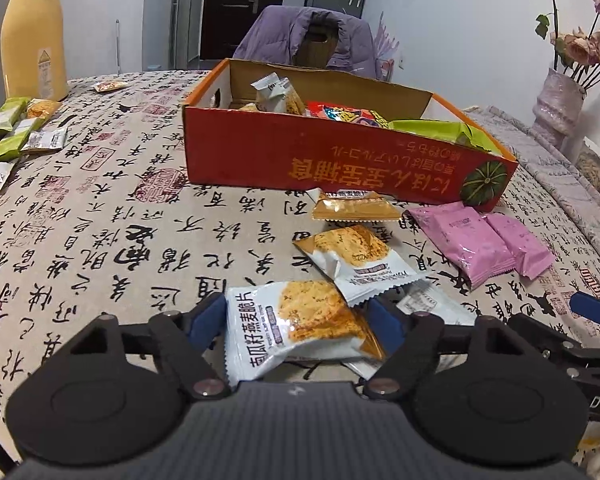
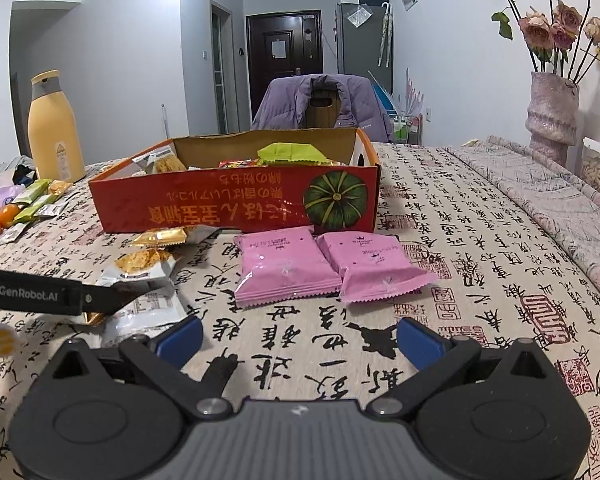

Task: Organize snacks
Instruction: 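Grasp a white cracker packet with the left gripper, then grasp a white packet with the right gripper while the left holds its cracker packet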

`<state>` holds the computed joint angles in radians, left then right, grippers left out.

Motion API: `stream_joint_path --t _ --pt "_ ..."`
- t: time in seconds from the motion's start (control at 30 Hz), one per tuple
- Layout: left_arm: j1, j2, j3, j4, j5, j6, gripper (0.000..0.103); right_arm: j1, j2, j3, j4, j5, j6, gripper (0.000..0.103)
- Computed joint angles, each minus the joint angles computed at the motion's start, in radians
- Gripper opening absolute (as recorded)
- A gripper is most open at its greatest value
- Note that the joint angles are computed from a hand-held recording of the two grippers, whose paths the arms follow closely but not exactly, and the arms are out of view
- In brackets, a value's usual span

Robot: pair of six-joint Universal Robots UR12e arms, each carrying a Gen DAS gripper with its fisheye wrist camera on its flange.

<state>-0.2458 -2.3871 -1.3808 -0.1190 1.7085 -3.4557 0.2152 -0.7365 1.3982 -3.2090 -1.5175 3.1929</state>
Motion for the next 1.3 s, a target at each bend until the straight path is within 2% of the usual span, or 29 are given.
stream_joint_path --t 0.13,0.27,0.53,0.67,0.87,1.0,1.1,1.3 --pt "0.002 0.003 -0.013 0.027 -0.003 0.008 0.059 -0.001 0.000 0.000 0.005 0.003 0.005 0.103" --pt "0.000 0.005 -0.026 0.056 0.004 0.038 0.054 -0.001 0.001 0.000 0.006 0.003 0.007 0.103" --pt "-0.010 0.013 -0.065 0.170 0.061 0.126 0.053 -0.002 0.001 0.001 0.008 0.009 0.012 0.103" --pt "-0.005 0.025 -0.094 0.210 0.085 0.133 0.053 -0.002 0.001 0.001 0.009 0.006 0.015 0.103" --pt "0.012 0.035 -0.114 0.242 0.113 0.104 0.053 0.007 0.001 -0.001 0.006 -0.030 0.000 0.103" --pt "0.019 0.029 -0.110 0.266 0.114 0.112 0.053 0.013 0.000 -0.005 0.000 -0.008 0.013 0.103" --pt "0.020 0.019 -0.108 0.290 0.107 0.123 0.053 0.028 0.002 -0.018 0.002 -0.002 -0.011 0.103" --pt "0.024 0.011 -0.114 0.330 0.083 0.130 0.053 0.057 0.019 -0.076 0.094 -0.019 -0.029 0.103"
